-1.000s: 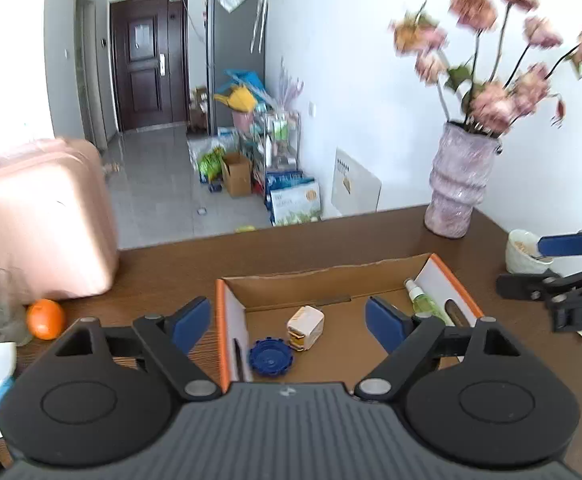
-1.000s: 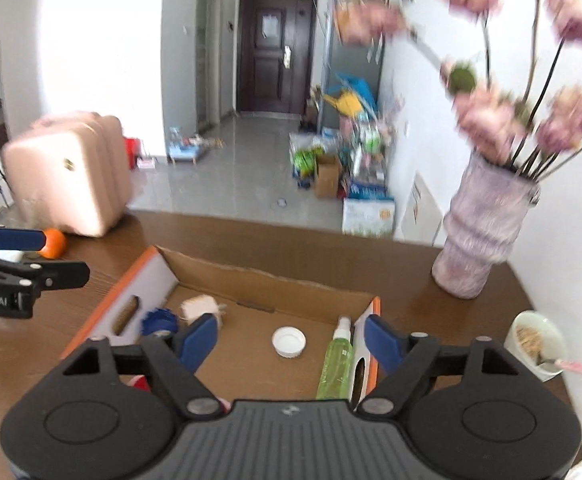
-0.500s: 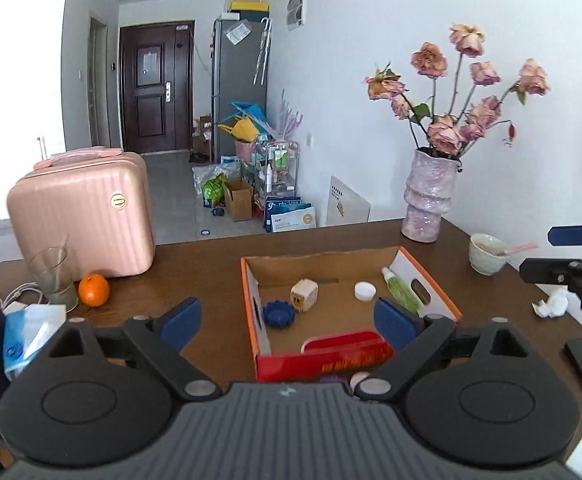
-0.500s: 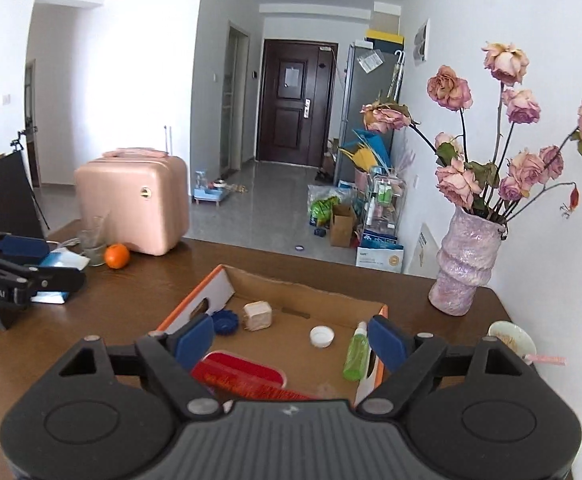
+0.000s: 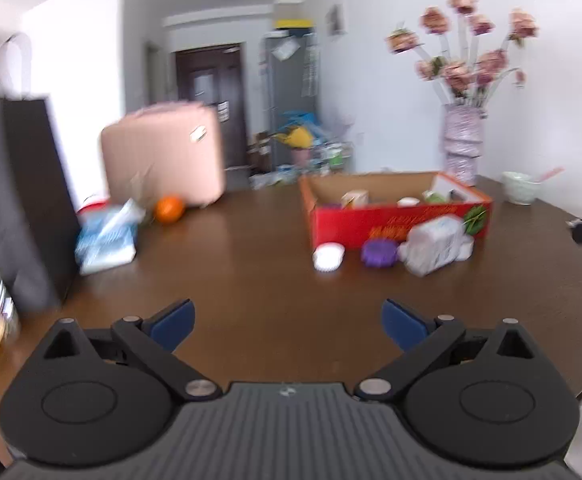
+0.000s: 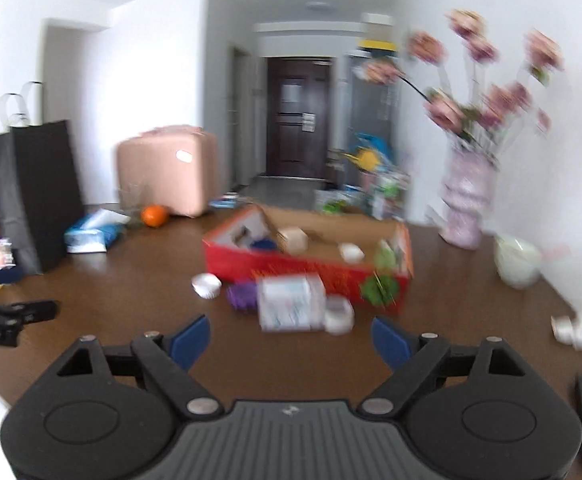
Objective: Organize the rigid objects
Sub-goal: 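Withdraw both tools from the box back over the table, then grasp the purple cap with the right gripper while the left grasps a white cap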
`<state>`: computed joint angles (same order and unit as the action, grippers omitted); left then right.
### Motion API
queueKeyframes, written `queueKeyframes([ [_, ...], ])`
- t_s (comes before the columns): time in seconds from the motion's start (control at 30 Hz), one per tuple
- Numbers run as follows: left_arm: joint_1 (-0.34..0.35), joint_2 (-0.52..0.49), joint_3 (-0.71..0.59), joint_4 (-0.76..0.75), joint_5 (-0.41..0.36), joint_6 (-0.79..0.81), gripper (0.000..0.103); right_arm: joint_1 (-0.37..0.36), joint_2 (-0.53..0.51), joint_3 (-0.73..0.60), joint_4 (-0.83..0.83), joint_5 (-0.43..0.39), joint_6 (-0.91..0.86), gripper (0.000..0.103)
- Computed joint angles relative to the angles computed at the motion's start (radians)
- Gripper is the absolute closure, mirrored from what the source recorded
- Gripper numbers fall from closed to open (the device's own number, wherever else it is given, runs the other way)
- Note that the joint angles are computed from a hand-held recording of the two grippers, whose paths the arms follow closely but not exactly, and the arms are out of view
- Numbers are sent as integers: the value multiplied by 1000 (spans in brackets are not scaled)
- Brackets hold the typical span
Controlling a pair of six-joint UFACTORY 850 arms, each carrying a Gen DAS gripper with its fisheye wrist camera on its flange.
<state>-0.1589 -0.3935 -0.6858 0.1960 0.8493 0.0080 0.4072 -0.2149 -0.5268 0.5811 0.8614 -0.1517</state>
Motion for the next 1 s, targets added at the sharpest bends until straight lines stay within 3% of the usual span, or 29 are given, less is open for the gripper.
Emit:
queueKeyframes([
  [0.07, 7, -14, 2, 27, -31, -61, 1, 30, -50, 5, 22, 23, 41, 15],
  [0.17, 6, -42, -33, 33, -81, -37, 1, 24, -86, -7, -5, -26, 34, 16],
  [0.3, -3, -80, -82, 23, -75, -89, 1, 4, -117, -35, -6, -33, 61, 16],
  [0.37, 1, -105, -122, 94, -98, -162, 1, -11, -130, -49, -50, -34, 100, 16],
  [0.47, -10, -149, -189, 76, -130, -141, 1, -37, -164, -93, -178, -53, 162, 19],
  [0.6, 1, -200, -277, 57, -171, -124, 1, -72, -267, -244, -339, -126, 253, 24],
  [0.7, 9, -237, -338, -17, -205, -50, 1, -70, -382, -408, -341, -159, 250, 25],
  [0.8, 21, -264, -395, -54, -250, -16, 1, -78, -482, -571, -364, -245, 275, 25],
  [0.87, 25, -280, -427, -48, -269, -6, 1, -75, -537, -668, -251, -324, 191, 25],
  [1.0, 24, -324, -498, 39, -308, -33, 1, -62, -600, -771, 66, -361, -66, 28],
])
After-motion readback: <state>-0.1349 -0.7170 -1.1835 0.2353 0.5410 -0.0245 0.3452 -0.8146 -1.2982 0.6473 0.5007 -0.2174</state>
